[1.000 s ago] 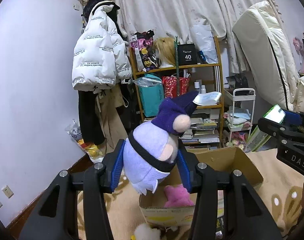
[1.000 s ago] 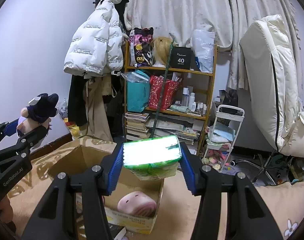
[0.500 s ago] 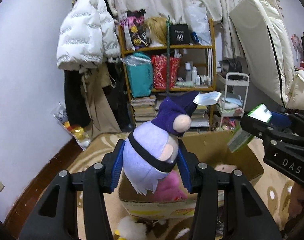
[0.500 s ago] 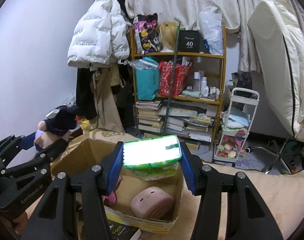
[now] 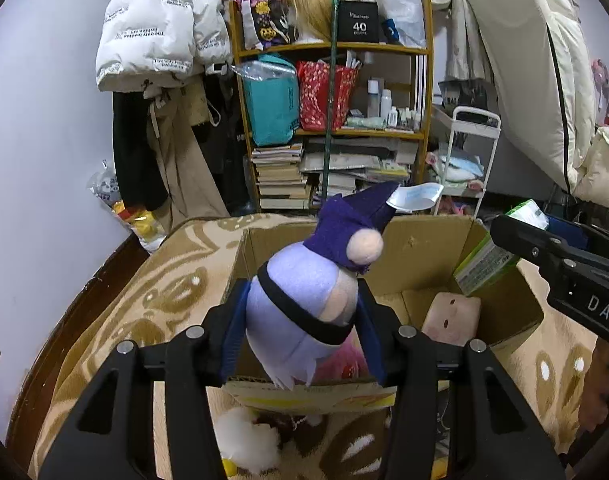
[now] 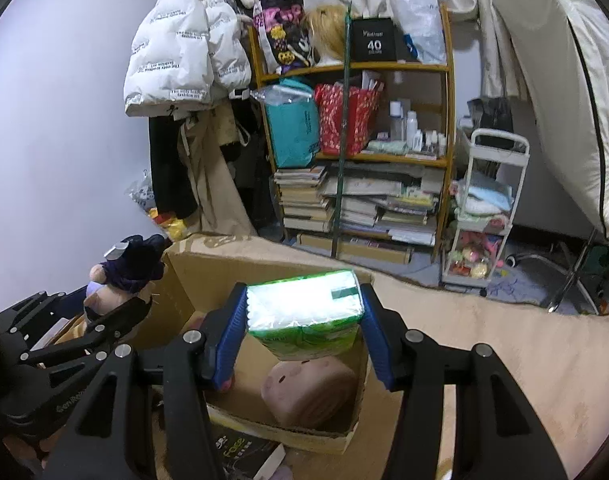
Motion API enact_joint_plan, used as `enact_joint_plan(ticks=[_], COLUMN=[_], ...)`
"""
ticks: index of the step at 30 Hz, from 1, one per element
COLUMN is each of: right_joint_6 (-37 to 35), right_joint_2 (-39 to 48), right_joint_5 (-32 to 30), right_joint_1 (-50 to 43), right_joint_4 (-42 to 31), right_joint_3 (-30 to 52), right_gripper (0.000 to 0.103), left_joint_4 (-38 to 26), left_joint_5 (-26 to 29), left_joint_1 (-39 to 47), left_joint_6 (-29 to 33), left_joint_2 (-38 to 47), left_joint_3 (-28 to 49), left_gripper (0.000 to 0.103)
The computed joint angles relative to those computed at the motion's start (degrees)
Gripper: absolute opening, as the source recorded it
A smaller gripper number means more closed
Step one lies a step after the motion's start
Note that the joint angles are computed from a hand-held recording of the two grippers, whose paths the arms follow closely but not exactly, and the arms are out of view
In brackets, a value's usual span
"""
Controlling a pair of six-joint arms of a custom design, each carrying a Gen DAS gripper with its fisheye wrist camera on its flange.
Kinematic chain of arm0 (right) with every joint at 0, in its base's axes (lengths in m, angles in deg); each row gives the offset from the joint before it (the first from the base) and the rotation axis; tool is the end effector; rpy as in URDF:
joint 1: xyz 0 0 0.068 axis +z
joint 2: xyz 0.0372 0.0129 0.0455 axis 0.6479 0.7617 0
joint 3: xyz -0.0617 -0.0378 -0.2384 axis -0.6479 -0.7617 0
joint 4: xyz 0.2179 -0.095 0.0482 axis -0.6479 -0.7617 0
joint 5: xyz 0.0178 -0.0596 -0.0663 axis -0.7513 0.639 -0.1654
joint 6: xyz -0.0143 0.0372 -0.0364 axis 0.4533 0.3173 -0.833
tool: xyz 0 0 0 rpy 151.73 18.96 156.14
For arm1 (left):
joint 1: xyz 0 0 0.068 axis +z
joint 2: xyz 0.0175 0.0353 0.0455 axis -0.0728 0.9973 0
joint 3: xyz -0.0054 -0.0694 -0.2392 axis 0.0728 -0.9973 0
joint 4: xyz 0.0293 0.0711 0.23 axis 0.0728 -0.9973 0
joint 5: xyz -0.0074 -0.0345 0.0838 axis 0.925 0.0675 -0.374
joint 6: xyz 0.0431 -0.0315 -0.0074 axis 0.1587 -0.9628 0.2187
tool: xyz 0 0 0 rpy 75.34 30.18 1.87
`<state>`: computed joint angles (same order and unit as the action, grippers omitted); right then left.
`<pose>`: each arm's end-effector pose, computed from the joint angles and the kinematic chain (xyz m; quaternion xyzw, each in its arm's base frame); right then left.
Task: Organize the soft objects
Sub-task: 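Carry the doll and tissue pack over the box and release both inside, then pull both open grippers back from the box toward the remaining toys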
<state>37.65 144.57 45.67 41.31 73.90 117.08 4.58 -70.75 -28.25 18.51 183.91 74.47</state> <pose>0.2143 -0.0046 0.1976 0.1920 0.8577 -0.0198 0.4765 0.3088 -0.1418 0.1769 0.2829 0.8475 -0.0980 0.4384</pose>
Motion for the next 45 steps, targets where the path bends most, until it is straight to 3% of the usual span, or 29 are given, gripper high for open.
enact_joint_plan(ticks=[9, 11, 13, 20, 24, 28, 45], right_joint_6=[0.4, 0.7, 1.0, 1.5, 2.4, 3.7, 10.5], right_joint_2=[0.8, 0.8, 0.5, -4.3, -6.8, -10.0, -22.6], right_joint_5=[-0.8, -2.1, -3.1, -3.4, -2.9, -2.5, 5.3], right_joint_1=[0.6, 0.1, -0.3, -0.1, 0.4, 0.9, 9.6], right_joint_4=[-1.1, -1.7, -1.9, -5.1, -7.7, -10.9, -28.4], right_joint_3=[0.1, 0.1, -0.1, -0.2, 0.0, -0.3, -0.5], right_gripper=[0.058, 0.059, 0.061, 0.087, 0.094, 0.095, 0.095], left_joint_4=[0.2, -0.1, 0.0, -1.1, -2.8, -4.7, -19.0], left_joint_5=[-0.9, -1.1, -0.9, -1.1, -1.1, -1.2, 1.0], left_joint_1=[0.2, 0.4, 0.8, 2.8, 4.0, 5.5, 12.0], left_joint_6=[0.6, 0.6, 0.5, 0.8, 0.7, 1.3, 4.0], left_joint_2=[-0.2, -0.4, -1.0, -4.0, -5.3, -7.2, -9.5], left_joint_3=[-0.5, -0.5, -0.9, -2.1, -2.4, -3.3, -0.4], left_gripper=[0.057, 0.066, 0.068, 0.086, 0.090, 0.096, 0.096])
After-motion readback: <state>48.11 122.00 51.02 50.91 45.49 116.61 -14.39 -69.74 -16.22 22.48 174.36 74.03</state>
